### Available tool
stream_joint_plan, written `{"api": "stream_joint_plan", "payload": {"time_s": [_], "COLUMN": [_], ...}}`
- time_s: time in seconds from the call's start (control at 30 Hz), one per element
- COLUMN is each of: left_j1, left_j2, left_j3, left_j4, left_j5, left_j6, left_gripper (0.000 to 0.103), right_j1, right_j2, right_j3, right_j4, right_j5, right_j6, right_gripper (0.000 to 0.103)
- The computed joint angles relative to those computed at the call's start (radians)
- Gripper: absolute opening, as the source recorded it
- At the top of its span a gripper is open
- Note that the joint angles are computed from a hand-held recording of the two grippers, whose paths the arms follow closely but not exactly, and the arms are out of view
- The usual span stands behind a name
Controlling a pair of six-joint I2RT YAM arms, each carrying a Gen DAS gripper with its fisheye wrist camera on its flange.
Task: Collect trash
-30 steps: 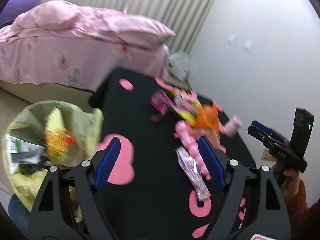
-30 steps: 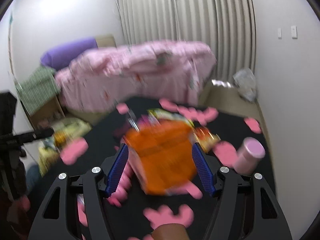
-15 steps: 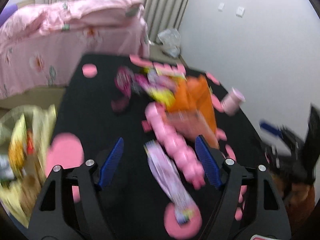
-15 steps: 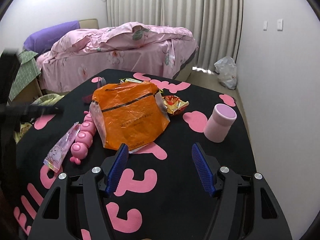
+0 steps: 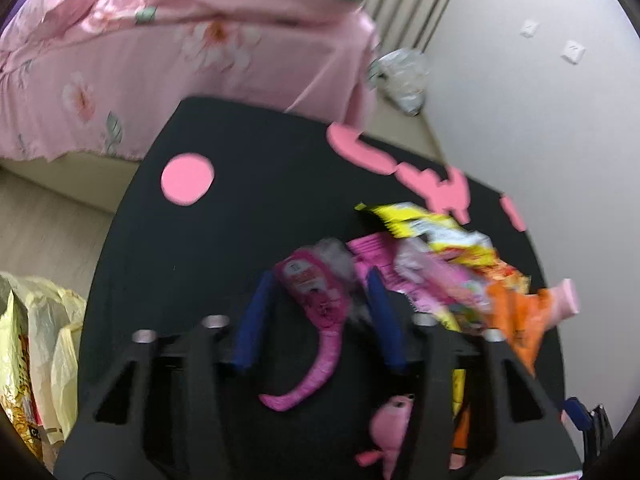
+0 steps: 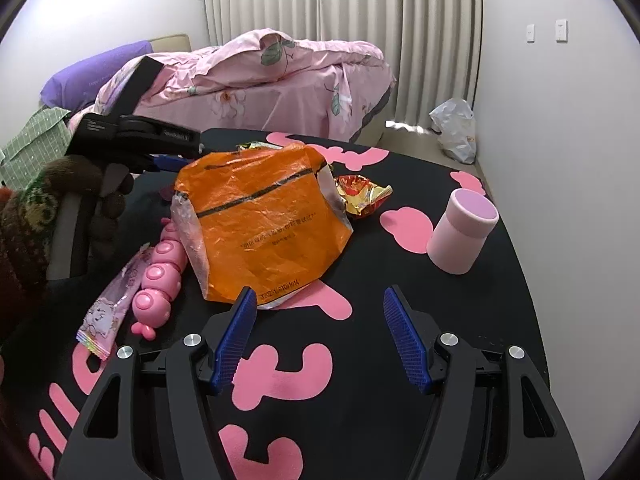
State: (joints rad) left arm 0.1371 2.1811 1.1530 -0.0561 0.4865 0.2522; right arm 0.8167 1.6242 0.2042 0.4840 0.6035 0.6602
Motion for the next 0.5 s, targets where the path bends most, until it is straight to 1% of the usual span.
{"api": "stream_joint_plan", "payload": {"time_s": [0.07, 0.13, 0.23, 0.3, 0.33, 0.4, 0.5], "left_j1": [0.035, 0.062, 0.125, 0.177, 0.198, 0.247, 0.291], "left_j2": [-0.003, -0.036, -0.147, -0.248, -0.282, -0.336, -0.357], "left_j3": [-0.001, -0.030, -0.102, -0.164, -0.177, -0.179, -0.199], "left_j4": [-0.008, 0.008, -0.011, -0.033, -0.061, -0.179, -0.281], "left_j5": [0.061, 0.077, 0.132, 0.165, 0.177, 0.181, 0.157], "left_j6": [0.012, 0.033, 0.111, 0.202, 0.243, 0.354, 0.476], "left_gripper": [0.019, 0.013, 0.013, 0.013, 0.013, 0.013, 0.013], "right_j1": [-0.008, -0.025, -0.057, -0.070, -0.073, -0.072, -0.052], "right_j2": [0.019, 0.043, 0.061, 0.058, 0.053, 0.032, 0.027], "right_j3": [-0.005, -0.008, -0.010, -0.008, -0.006, 0.003, 0.031], "right_j4": [0.030, 0.074, 0.118, 0.132, 0.133, 0.126, 0.124], "right_j5": [-0.009, -0.030, -0.068, -0.078, -0.080, -0.085, -0.112], "right_j6": [-0.012, -0.027, -0.041, -0.050, -0.054, -0.068, -0.091], "right_gripper": [0.062, 0.062, 0.062, 0.062, 0.062, 0.062, 0.062]}}
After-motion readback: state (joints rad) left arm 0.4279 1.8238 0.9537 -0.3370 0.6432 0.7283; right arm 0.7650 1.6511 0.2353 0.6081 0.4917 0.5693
